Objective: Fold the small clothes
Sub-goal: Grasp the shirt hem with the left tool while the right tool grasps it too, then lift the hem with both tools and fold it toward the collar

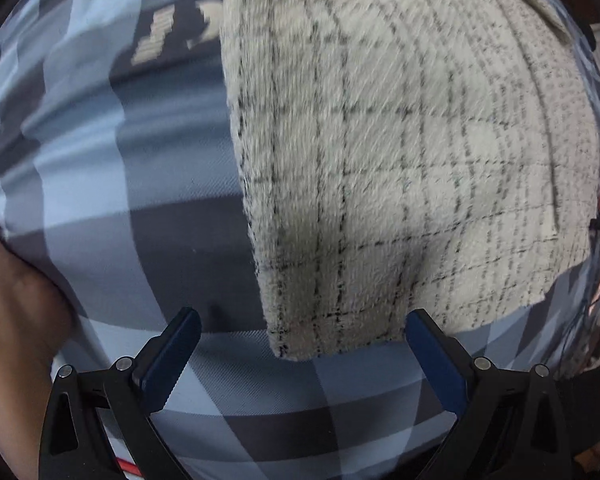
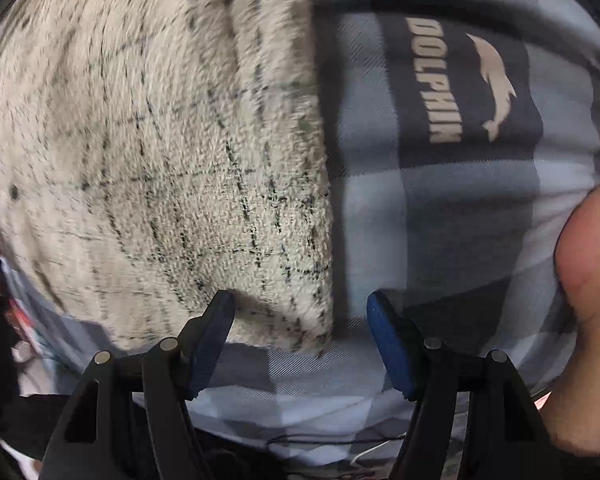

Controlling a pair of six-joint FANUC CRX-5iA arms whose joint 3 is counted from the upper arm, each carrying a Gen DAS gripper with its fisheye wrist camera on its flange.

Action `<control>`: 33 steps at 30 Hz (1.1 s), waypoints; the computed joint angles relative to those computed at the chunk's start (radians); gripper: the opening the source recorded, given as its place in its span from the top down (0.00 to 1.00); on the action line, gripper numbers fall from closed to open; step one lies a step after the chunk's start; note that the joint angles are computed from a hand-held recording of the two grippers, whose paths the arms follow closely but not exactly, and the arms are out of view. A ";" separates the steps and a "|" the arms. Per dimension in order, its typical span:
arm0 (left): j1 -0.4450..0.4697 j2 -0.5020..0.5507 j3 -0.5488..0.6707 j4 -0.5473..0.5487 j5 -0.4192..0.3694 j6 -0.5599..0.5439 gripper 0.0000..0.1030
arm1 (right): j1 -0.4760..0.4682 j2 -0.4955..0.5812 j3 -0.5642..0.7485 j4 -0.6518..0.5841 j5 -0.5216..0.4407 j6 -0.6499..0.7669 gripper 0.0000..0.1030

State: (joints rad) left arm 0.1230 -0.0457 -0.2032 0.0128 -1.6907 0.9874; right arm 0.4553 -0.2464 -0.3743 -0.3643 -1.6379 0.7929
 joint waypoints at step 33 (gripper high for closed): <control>0.183 -0.141 0.102 0.407 -0.251 -0.026 0.95 | 0.429 -0.179 0.158 0.197 0.324 -0.459 0.96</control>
